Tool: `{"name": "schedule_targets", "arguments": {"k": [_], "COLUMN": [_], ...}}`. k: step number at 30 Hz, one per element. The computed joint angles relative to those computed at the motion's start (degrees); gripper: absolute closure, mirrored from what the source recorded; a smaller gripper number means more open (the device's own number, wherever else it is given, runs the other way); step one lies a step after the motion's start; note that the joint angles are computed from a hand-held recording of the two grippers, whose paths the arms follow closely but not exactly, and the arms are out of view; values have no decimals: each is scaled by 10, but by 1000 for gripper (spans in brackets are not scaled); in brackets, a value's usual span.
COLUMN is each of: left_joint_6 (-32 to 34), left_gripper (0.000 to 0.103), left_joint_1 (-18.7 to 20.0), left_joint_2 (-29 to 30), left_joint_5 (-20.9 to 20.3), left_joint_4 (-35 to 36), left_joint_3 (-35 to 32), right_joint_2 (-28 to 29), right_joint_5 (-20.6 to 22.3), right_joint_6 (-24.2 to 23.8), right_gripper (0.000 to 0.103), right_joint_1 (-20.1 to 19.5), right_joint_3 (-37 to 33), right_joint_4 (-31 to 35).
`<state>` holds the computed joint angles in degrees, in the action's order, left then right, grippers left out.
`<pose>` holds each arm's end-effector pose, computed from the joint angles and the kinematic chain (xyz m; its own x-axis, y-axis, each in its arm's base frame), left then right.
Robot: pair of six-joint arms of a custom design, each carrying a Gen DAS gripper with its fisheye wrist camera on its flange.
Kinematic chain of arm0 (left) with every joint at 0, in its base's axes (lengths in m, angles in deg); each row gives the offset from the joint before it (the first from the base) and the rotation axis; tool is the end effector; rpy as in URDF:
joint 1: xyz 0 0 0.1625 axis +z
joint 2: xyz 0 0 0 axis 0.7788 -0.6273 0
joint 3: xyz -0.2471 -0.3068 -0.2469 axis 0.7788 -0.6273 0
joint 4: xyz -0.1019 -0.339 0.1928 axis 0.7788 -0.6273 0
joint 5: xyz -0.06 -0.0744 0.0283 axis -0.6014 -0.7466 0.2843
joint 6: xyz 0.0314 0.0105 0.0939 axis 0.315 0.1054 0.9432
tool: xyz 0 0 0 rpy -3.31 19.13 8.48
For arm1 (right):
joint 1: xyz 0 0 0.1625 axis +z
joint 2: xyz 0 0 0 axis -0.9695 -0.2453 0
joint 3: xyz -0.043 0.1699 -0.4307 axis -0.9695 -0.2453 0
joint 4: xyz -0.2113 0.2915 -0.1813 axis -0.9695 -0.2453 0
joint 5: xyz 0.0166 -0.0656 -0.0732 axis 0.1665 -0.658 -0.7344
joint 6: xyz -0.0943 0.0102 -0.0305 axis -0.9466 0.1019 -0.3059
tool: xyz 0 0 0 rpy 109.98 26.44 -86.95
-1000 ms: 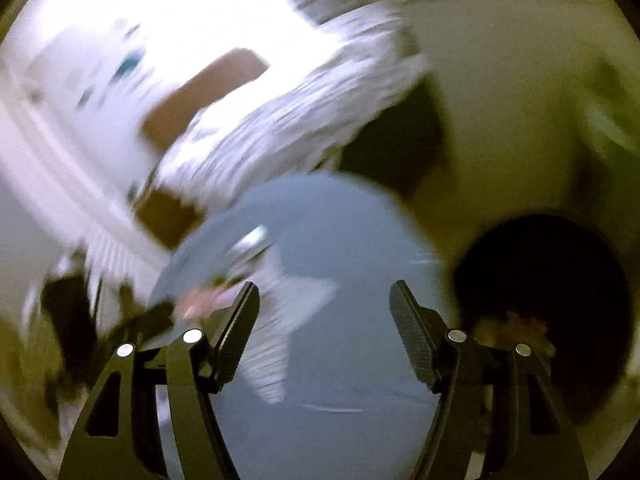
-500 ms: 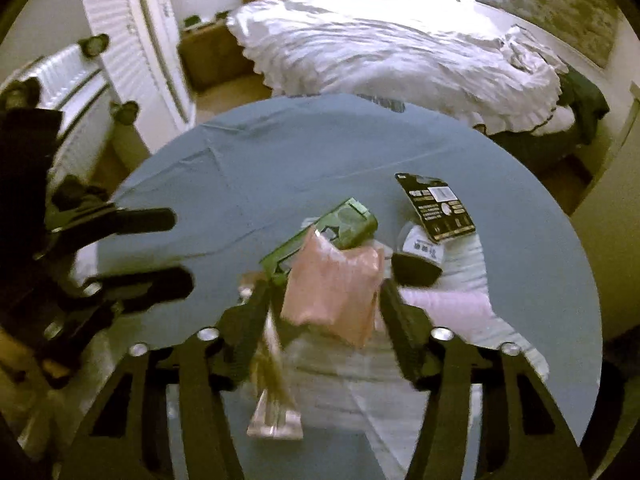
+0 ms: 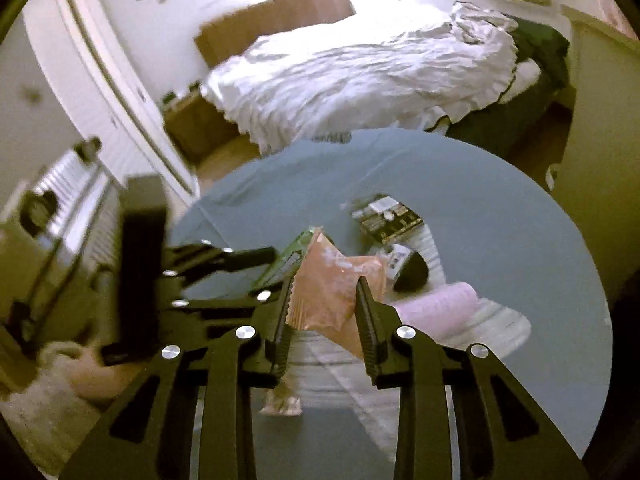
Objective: Collect trash
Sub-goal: 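Grasp the green Doublemint gum pack with the left tool while the right tool grasps the orange wrapper, then carry gum pack and wrapper over the black bin and release both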
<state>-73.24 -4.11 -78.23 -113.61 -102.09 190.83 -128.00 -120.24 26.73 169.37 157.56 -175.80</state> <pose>-0.1685 -0.4976 0.0760 -0.7018 -0.0044 -0.7123 0.4309 0.7937 -0.4294 0.1616 -0.5441 0.1696 -0.7168 -0.6690 0.1965 -0.6958 0.7047 -0.1389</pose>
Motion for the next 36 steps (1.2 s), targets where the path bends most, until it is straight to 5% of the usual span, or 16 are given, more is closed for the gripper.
{"name": "schedule_targets", "arguments": {"k": [5, 12, 18, 23, 36], "left_joint_6": [-20, 7, 76, 126, 143], "left_gripper": [73, 73, 73, 73, 72], "left_joint_1": [3, -54, -70, -71, -62], "left_joint_2": [-22, -25, 34, 107, 257], "left_joint_5": [-40, -46, -103, -160, -280], "left_joint_4": [-82, -128, -147, -129, 5], "left_joint_3": [33, 25, -56, -152, -363], "right_joint_2": [-50, -111, -154, -180, -178], "right_joint_5": [69, 138, 183, 180, 200], "right_joint_6": [32, 70, 109, 115, 152], "right_gripper": [73, 73, 73, 73, 73], "right_joint_1": [-36, -102, -172, -217, -327], "right_joint_3": [-4, -14, -28, -26, -37], "right_joint_4": [63, 88, 63, 19, -31]}}
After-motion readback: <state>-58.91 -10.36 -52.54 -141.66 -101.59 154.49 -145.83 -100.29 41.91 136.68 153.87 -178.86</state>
